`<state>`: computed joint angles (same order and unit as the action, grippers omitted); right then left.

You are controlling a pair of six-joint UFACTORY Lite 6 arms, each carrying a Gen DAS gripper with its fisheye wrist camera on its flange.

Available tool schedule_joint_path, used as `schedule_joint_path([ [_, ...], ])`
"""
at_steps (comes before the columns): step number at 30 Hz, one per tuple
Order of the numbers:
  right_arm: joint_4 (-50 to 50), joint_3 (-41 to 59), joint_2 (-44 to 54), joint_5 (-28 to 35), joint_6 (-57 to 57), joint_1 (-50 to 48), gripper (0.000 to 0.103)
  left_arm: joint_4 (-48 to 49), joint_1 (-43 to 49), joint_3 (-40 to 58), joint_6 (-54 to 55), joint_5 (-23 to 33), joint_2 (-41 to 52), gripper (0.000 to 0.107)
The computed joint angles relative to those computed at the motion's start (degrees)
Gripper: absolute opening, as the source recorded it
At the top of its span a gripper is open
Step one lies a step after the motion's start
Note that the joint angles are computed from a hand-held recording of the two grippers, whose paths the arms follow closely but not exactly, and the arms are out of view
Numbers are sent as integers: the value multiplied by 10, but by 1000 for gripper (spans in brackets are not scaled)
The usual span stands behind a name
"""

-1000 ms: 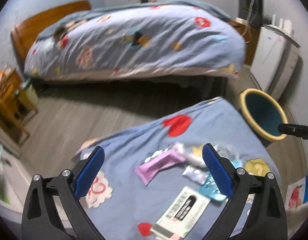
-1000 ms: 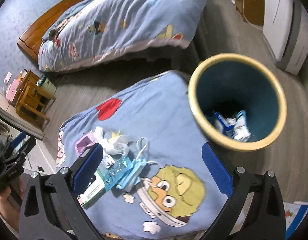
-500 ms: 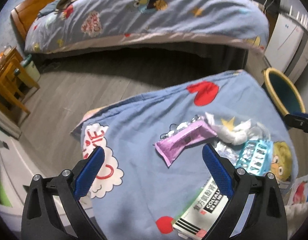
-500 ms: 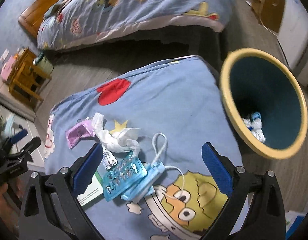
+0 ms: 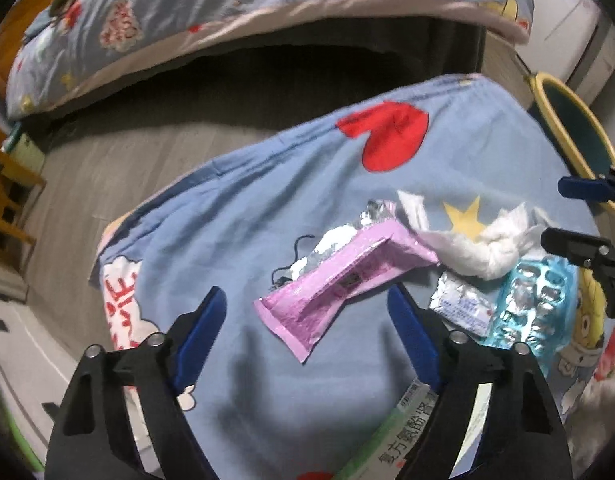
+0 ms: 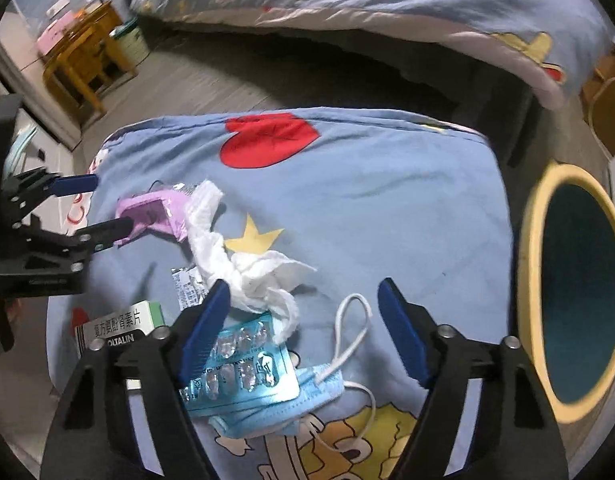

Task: Collect trash
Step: 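Grasp the pink wrapper with the left gripper while the right grasps a white tissue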

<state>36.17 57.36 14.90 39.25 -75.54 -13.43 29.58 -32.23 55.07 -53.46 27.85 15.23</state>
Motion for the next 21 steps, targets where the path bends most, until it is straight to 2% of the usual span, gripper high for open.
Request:
schedule_joint_path([
  [3,-18,-3,7,2,-2,14,61,-17,2,16,30,4,29,71],
  [5,-26,-12,7,-6,-10,27,60,-28,6,26,47,6,44,64],
  [6,-29,-14,6,-9,-9,30,54,-34,7,30,55,6,49,61],
  [7,-38,-13,12,-9,-3,35,44,-43,8,35,64,6,54,55],
  [10,-54,-18,16,-11,4,43,25,-84,11,55,109,11,70,35],
  [13,-58,-19,9,-6,5,42,9,-88,0,78,120,26,86,28],
  [18,-41,1,6,32,2,19,4,-95,-9,85,125,35,74,14],
  [21,-27,7,-11,62,-6,3,4,-62,-25,79,94,57,46,13],
])
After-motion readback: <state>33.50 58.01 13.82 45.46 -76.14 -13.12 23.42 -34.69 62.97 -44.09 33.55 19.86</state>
